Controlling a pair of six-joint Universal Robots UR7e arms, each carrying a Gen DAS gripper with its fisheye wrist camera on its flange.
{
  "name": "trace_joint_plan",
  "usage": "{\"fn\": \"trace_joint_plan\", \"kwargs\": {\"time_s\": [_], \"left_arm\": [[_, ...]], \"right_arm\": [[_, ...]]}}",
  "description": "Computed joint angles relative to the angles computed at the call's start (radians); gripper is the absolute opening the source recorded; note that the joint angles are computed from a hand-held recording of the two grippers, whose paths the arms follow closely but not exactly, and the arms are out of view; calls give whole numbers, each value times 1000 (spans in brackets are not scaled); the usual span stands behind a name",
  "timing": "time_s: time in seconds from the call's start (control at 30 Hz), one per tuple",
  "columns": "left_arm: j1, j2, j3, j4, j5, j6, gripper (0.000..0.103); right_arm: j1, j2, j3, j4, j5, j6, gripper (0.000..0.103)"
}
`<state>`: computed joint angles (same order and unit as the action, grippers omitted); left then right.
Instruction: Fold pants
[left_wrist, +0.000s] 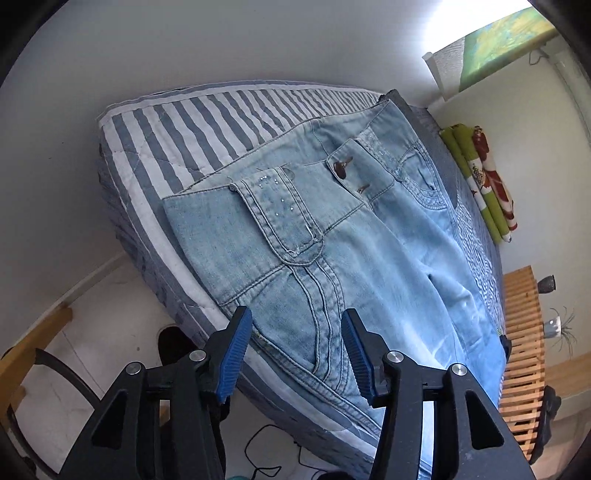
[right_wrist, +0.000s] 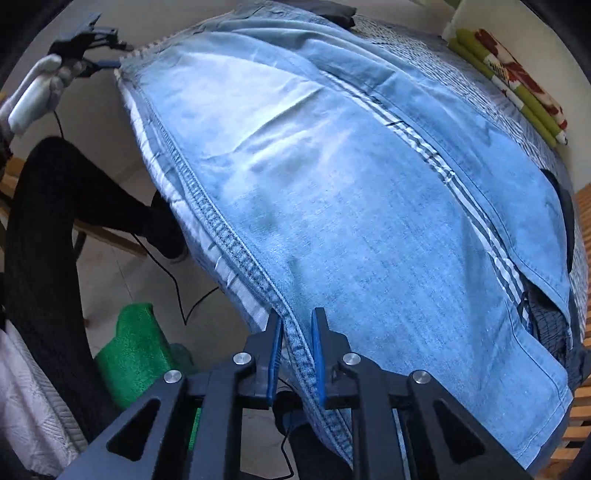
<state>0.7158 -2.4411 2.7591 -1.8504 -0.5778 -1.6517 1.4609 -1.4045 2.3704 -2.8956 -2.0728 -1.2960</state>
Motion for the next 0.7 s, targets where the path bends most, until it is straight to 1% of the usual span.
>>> {"fn": "trace_joint_plan", "kwargs": {"time_s": [0.03, 0.1, 0.2, 0.23, 0.33, 0.4, 0.5, 0.6, 0.63, 0.7], "left_arm": [[-7, -16, -2, 29, 2, -19, 55], [-12, -25, 0, 36, -8, -29, 56], [-8, -12, 9, 11, -29, -15, 57], [1, 2, 13, -18, -36, -1, 58], [47, 75, 28, -161, -52, 64, 60], [83, 139, 38, -284, -63, 115, 61], [137, 264, 43, -482, -82, 208, 61], [188, 372, 46, -669, -103, 286, 61], [203, 402, 46, -722, -108, 310, 61], [223, 436, 48, -785, -92, 321, 60]], "right_arm": [[9, -1, -11, 3, 4, 15, 7], [27, -5, -30, 12, 18, 39, 5], [54, -13, -64, 40, 45, 79, 4], [63, -11, -73, 37, 53, 88, 4], [87, 9, -105, 18, 63, 109, 4], [100, 25, -127, -5, 65, 124, 4], [116, 43, -154, -39, 72, 134, 4], [130, 62, -187, -43, 79, 160, 3], [134, 67, -193, -45, 80, 162, 3], [136, 73, -196, -60, 80, 145, 3]]}}
